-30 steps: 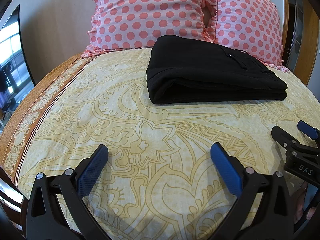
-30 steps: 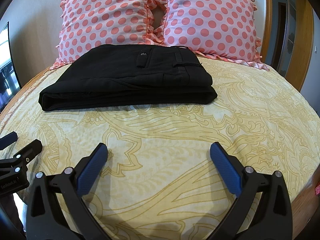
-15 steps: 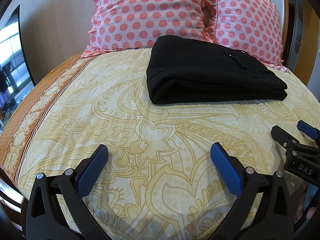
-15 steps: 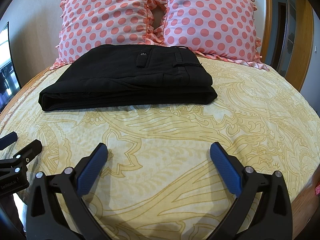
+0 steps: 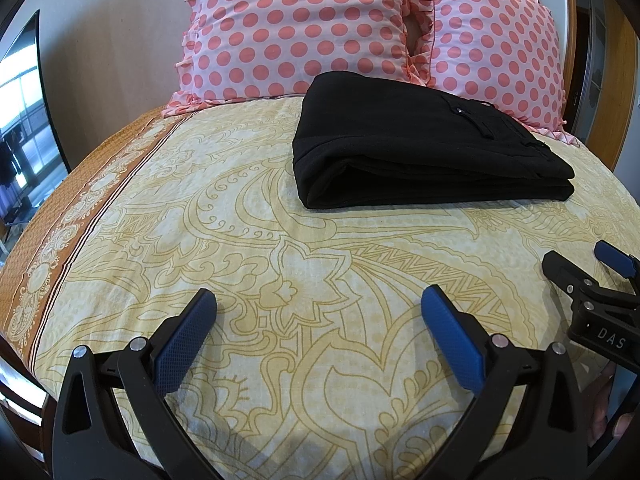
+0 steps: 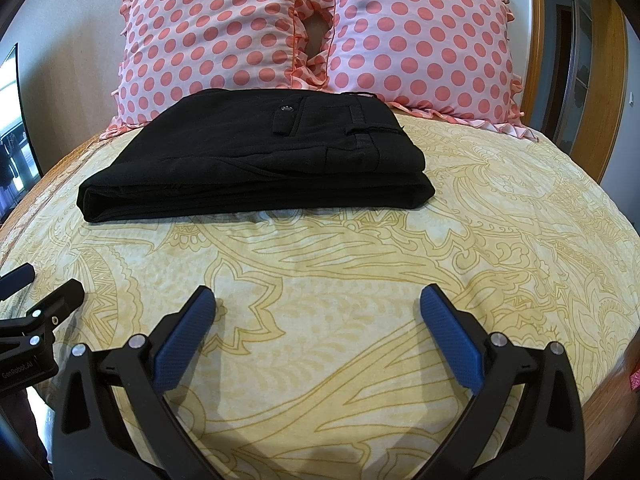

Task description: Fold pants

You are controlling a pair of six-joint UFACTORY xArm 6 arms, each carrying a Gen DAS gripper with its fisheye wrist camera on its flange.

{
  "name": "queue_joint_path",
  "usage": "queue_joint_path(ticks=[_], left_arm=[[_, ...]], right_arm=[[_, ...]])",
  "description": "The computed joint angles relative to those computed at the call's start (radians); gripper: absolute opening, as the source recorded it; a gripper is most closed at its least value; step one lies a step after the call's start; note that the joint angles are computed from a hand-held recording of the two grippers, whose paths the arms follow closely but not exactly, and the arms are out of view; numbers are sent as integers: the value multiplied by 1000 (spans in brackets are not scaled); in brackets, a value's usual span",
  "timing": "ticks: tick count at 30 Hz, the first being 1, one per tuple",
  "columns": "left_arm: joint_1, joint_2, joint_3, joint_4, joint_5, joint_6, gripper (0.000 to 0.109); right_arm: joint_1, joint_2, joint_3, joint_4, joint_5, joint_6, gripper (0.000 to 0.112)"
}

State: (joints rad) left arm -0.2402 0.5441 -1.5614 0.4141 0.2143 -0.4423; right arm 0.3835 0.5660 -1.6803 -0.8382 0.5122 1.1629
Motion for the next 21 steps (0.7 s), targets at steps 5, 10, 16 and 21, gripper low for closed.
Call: queue_joint_path(ticks=[5, 10, 16, 21], left_arm=[[0, 0, 0, 1, -1, -1, 102], [0, 1, -1, -1, 1, 0, 102], [-4, -1, -9, -13, 22, 9, 102], [-5, 4, -19, -28, 32, 23, 102]], right_arm=[[0, 0, -1, 0, 0, 0, 101], [0, 0, -1, 0, 0, -1, 101], [0, 1, -2, -1, 0, 0, 101], [0, 1, -2, -1, 0, 0, 101]])
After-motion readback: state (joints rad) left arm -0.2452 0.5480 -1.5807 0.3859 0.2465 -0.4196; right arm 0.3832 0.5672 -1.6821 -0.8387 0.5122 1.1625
